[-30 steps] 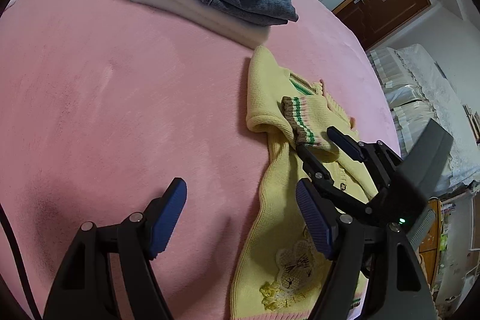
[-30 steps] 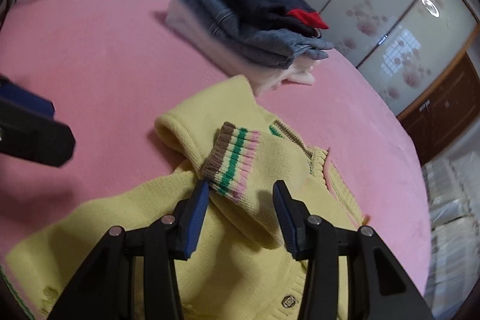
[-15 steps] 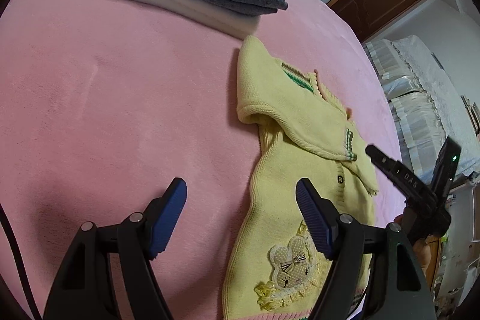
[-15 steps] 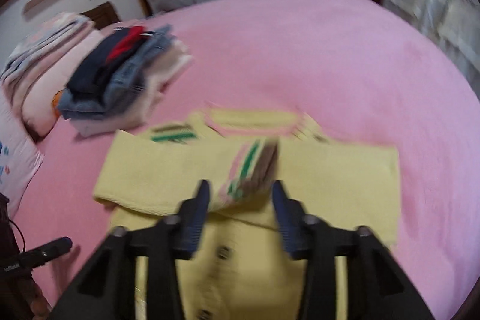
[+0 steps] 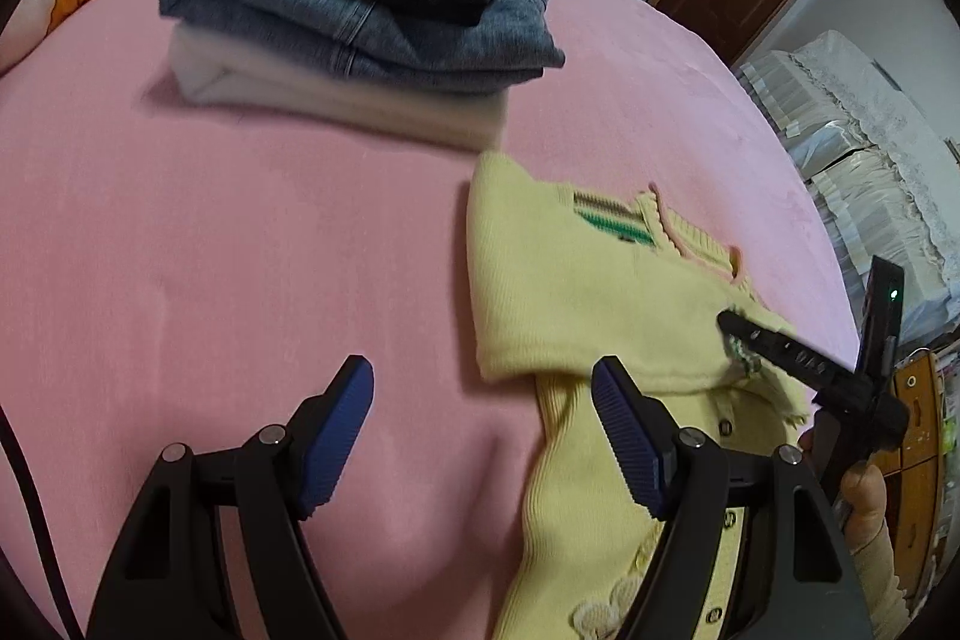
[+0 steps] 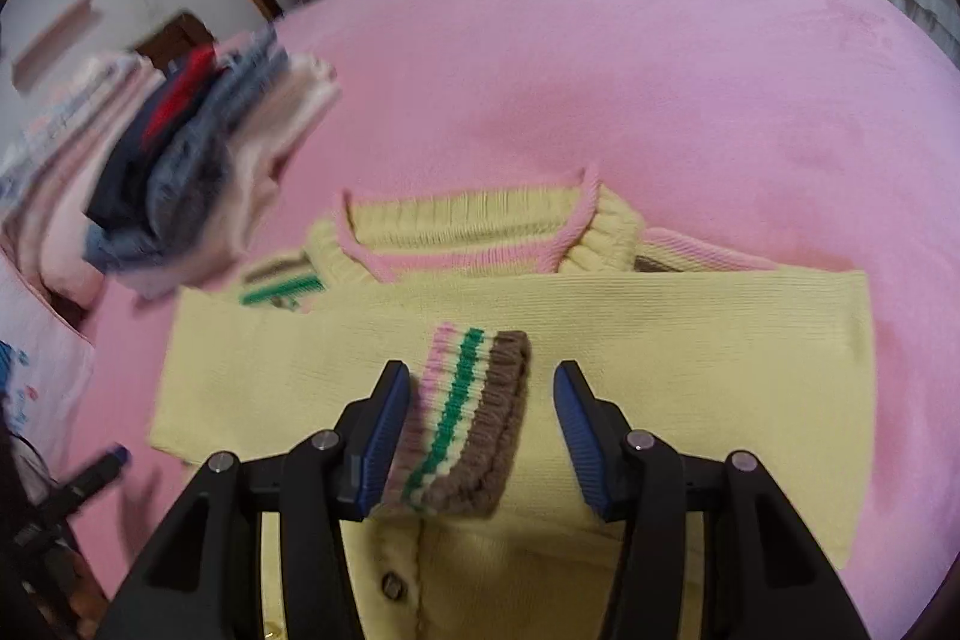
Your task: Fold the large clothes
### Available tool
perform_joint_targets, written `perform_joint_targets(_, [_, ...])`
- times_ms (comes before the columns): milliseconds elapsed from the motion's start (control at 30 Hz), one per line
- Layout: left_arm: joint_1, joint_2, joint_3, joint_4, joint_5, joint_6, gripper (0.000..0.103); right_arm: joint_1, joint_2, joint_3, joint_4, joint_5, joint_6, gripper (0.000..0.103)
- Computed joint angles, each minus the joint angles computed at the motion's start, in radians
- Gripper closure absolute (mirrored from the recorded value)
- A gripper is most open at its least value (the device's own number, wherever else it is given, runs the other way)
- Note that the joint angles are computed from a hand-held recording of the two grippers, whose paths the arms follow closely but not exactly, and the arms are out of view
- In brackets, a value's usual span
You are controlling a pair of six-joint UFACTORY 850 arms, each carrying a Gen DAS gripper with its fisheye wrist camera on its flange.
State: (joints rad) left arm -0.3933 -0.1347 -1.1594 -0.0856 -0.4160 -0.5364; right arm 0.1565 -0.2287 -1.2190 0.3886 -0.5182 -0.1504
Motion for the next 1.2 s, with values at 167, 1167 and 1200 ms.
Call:
perform_joint_targets(167, [0.004, -0.057, -0.080, 0.043, -0.025, -0.006, 0.029, 0.016, 0.068, 0.016, 0.004, 0.057, -0.072, 0.095])
perform_joint_targets(1167, [-0.134, -0.244, -0.296, 0.138, -0.055, -0.018, 0.057, 0.060, 0.073, 0.063, 0.006, 0.102, -0.064, 0.068])
perform_joint_targets(1200, [-0.142, -0.265, -0.312, 0.146, -0.078, -0.022, 0.057, 0.065, 0.053, 0.052, -0.037, 0.091, -0.026, 0.073])
